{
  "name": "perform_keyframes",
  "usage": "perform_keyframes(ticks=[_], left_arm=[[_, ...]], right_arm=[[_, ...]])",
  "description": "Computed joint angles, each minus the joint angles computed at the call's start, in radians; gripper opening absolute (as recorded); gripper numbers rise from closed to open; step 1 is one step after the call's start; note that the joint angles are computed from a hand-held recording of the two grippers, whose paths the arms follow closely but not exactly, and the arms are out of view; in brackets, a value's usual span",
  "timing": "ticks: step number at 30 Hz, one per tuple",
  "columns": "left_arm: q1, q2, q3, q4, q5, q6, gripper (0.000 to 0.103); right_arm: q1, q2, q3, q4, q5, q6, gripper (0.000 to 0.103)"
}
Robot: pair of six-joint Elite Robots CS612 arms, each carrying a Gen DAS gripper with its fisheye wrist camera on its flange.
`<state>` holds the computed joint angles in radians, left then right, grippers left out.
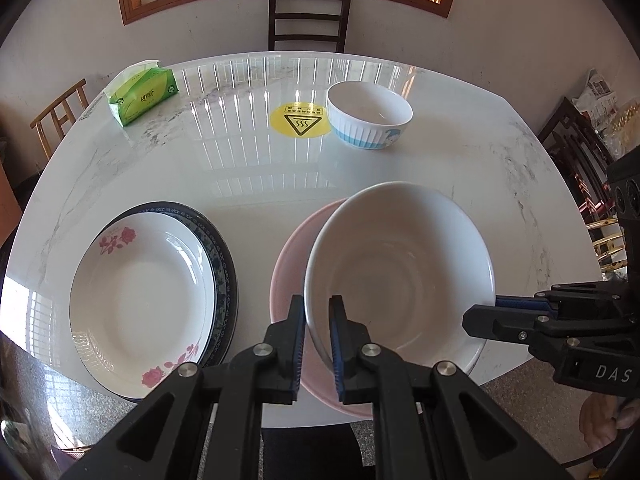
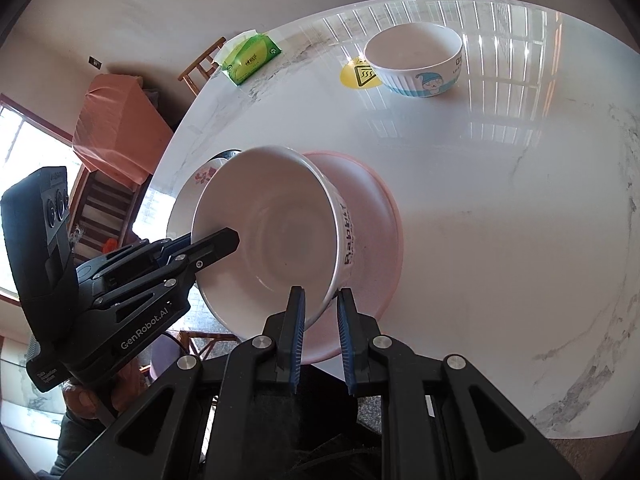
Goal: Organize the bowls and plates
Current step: 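Carry the ribbed white bowl over the pink bowl and lower it inside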
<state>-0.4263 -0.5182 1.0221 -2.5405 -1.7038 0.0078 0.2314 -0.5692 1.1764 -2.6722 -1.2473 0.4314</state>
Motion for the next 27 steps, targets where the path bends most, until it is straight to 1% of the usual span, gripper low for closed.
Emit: perform_keyframes(ticks=[15,27], left_arm=[[0.003,0.024,-0.037,0.081,-0.025,-0.001,0.012],[-0.001,0.026,-0.04,0.082,-0.011,0.002,0.013]], right_arm=[[0.0,0.007,-0.007,0.018,-0.011,-0.001,0.017],[0.0,0.008,-0.007,0.02,-0.02,-0.004,0.017]])
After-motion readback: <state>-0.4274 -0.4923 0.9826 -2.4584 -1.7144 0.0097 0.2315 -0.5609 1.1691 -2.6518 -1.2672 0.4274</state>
